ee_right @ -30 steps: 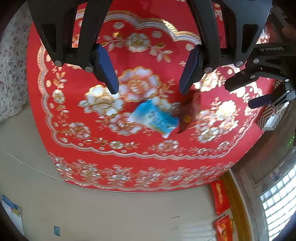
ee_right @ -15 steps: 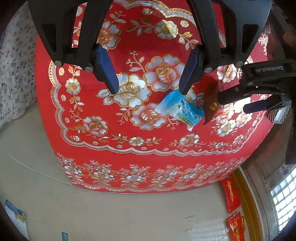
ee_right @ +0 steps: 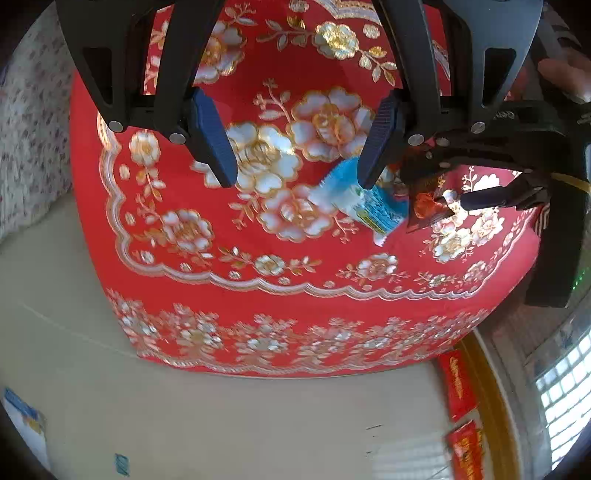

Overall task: Organize snacks
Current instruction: 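Grasp the red wrapped candy with the left tool while the right tool grasps the blue Sachima pack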

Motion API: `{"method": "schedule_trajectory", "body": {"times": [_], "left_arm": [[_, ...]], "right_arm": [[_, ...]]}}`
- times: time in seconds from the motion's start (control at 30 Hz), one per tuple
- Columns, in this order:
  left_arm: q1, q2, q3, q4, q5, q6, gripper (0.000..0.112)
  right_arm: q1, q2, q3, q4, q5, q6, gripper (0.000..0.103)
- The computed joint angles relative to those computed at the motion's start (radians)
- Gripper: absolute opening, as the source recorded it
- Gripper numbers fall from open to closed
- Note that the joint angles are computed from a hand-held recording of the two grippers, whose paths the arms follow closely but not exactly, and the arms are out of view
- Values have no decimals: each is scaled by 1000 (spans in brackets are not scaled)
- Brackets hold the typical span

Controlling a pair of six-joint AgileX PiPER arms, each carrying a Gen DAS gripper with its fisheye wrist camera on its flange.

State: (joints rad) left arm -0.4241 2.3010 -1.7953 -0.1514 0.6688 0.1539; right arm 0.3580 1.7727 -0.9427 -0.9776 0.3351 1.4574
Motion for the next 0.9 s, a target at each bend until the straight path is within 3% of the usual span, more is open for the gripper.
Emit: {"method": "schedule_trajectory", "body": {"times": [0.03, 0.1, 0.23, 0.37, 0.47, 0.53, 0.63, 0.73, 0.8, 0.87, 0.9], "left_arm": [[-5, -5, 11, 36, -19, -16, 73], [-4, -13, 25, 69, -35, -19, 63], [40, -17, 21, -23, -15, 90, 46], [65, -22, 19, -62, 10, 171, 46], [76, -21, 14, -56, 13, 174, 48], [78, -15, 2, -39, 16, 165, 59], [77, -6, -9, -20, 9, 147, 69], [76, 4, -19, -3, 4, 128, 70], [70, 5, -11, 20, -11, 115, 69], [68, -3, 6, -3, -29, 148, 59], [70, -8, 16, -15, -36, 165, 49]], "right_arm": [[3, 7, -12, 6, 7, -18, 68], [7, 25, -40, 34, 16, -71, 68], [11, 68, -94, 109, 15, -207, 68], [4, 132, -178, 266, 8, -468, 68], [15, 171, -229, 273, 29, -548, 68], [6, 192, -257, 310, 24, -619, 68], [-27, 228, -303, 500, 7, -842, 68], [-54, 263, -337, 709, -11, -1080, 68], [-58, 280, -350, 755, -13, -1114, 67], [-49, 283, -343, 684, -19, -1029, 47], [-47, 278, -334, 666, -24, -1008, 40]]}}
